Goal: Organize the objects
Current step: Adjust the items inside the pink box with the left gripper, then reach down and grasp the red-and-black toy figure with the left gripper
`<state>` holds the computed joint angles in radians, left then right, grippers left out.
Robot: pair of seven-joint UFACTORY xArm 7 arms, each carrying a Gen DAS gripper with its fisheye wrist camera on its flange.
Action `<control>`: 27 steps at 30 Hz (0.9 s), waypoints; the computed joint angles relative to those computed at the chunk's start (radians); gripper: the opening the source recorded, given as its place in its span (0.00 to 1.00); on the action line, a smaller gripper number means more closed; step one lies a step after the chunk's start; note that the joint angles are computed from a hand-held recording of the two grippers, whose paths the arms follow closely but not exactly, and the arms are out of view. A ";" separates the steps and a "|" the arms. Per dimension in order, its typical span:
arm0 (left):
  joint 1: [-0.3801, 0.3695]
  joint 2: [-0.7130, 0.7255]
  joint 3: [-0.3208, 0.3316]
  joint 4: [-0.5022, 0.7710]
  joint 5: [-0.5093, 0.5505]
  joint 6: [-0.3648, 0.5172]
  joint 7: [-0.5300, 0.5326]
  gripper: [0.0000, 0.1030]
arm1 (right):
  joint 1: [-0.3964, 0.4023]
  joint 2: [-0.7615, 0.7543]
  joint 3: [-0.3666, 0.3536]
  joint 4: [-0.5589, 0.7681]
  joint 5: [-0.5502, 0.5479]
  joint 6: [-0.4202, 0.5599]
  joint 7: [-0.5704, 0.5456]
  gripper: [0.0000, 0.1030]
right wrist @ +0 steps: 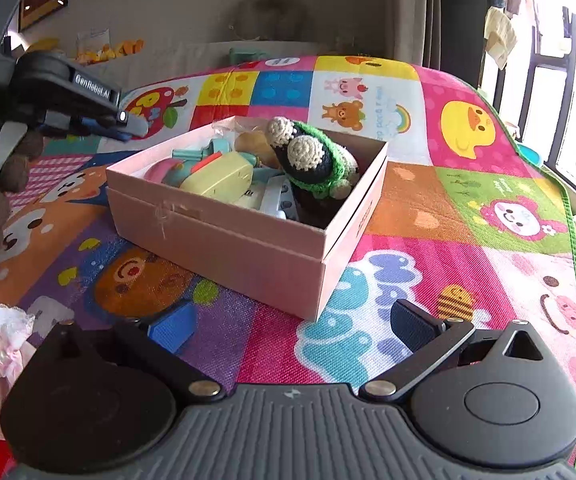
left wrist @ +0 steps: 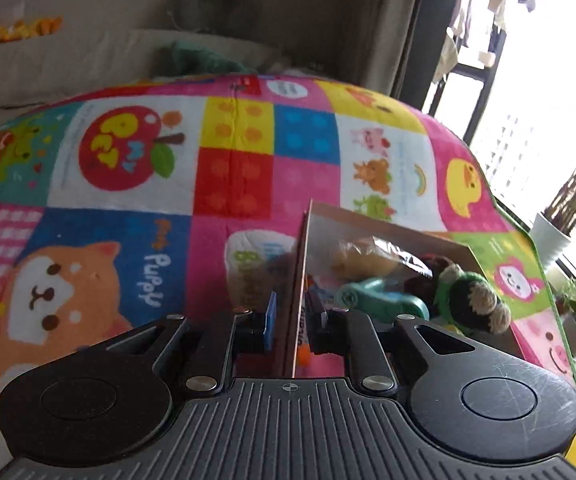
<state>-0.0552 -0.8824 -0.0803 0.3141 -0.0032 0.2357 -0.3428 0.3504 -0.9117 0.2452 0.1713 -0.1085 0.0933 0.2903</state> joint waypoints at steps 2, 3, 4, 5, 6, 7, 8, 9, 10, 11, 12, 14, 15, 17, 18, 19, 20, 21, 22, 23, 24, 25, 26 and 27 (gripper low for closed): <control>0.016 0.020 -0.027 0.014 0.024 0.035 0.008 0.17 | -0.059 0.017 0.043 0.013 -0.021 -0.021 0.009 0.94; 0.048 0.028 -0.060 0.020 0.043 0.048 -0.007 0.21 | -0.078 0.027 0.053 0.022 -0.031 -0.025 0.007 0.92; 0.074 0.031 -0.081 0.020 0.059 0.062 -0.023 0.31 | -0.094 0.038 0.060 0.029 -0.040 -0.029 0.005 0.86; 0.092 0.037 -0.094 0.024 0.069 0.074 -0.041 0.42 | -0.111 0.048 0.068 0.037 -0.049 -0.032 0.002 0.79; 0.102 0.040 -0.096 0.025 0.077 0.079 -0.055 0.48 | -0.097 0.066 0.045 0.045 -0.055 -0.035 -0.018 0.78; 0.104 0.037 -0.088 0.022 0.081 0.082 -0.061 0.55 | -0.091 0.077 0.035 0.051 -0.059 -0.041 -0.032 0.76; 0.097 0.031 -0.071 0.021 0.081 0.095 -0.059 0.61 | -0.106 0.085 0.049 0.056 -0.067 -0.053 -0.038 0.76; 0.090 0.023 -0.054 0.017 0.079 0.107 -0.057 0.65 | -0.132 0.093 0.076 0.062 -0.080 -0.074 -0.040 0.76; 0.085 0.010 -0.039 0.012 0.075 0.123 -0.055 0.72 | -0.167 0.102 0.113 0.069 -0.092 -0.100 -0.038 0.76; 0.084 -0.007 -0.030 0.002 0.076 0.132 -0.052 0.78 | -0.202 0.116 0.148 0.082 -0.101 -0.124 -0.033 0.76; 0.094 -0.029 -0.030 -0.011 0.081 0.138 -0.054 0.81 | -0.219 0.133 0.165 0.095 -0.105 -0.139 -0.032 0.76; 0.125 -0.077 -0.037 -0.044 0.096 0.140 -0.066 0.87 | -0.214 0.183 0.166 0.131 -0.106 -0.157 -0.040 0.76; 0.135 -0.095 -0.029 -0.058 0.098 0.140 -0.066 0.88 | -0.215 0.202 0.172 0.144 -0.106 -0.162 -0.043 0.76; 0.158 -0.108 -0.002 -0.070 0.097 0.140 -0.063 0.94 | -0.229 0.241 0.203 0.170 -0.107 -0.178 -0.043 0.76; 0.157 -0.109 0.026 -0.079 0.088 0.128 -0.053 0.94 | -0.240 0.251 0.224 0.179 -0.107 -0.182 -0.039 0.76; 0.140 -0.111 0.071 -0.089 0.069 0.108 -0.031 0.92 | -0.240 0.258 0.235 0.186 -0.105 -0.182 -0.037 0.76; 0.113 -0.121 0.128 -0.100 0.038 0.091 -0.005 0.90 | -0.223 0.264 0.227 0.190 -0.103 -0.174 -0.038 0.78; 0.087 -0.144 0.179 -0.107 0.005 0.086 0.022 0.88 | -0.194 0.262 0.208 0.190 -0.097 -0.161 -0.039 0.79; 0.076 -0.176 0.211 -0.114 -0.020 0.084 0.046 0.86 | -0.161 0.255 0.181 0.186 -0.090 -0.150 -0.041 0.84; 0.080 -0.223 0.227 -0.119 -0.034 0.088 0.068 0.83 | -0.114 0.243 0.139 0.178 -0.081 -0.137 -0.047 0.87; 0.089 -0.269 0.236 -0.121 -0.040 0.104 0.095 0.83 | -0.054 0.227 0.084 0.170 -0.071 -0.115 -0.061 0.89; 0.099 -0.324 0.245 -0.117 -0.039 0.141 0.131 0.83 | 0.016 0.209 0.017 0.162 -0.057 -0.085 -0.086 0.92; 0.110 -0.380 0.252 -0.110 -0.037 0.198 0.167 0.83 | 0.103 0.182 -0.064 0.151 -0.036 -0.047 -0.119 0.97; 0.124 -0.440 0.259 -0.103 -0.034 0.269 0.204 0.83 | 0.193 0.147 -0.146 0.138 -0.007 -0.008 -0.163 0.99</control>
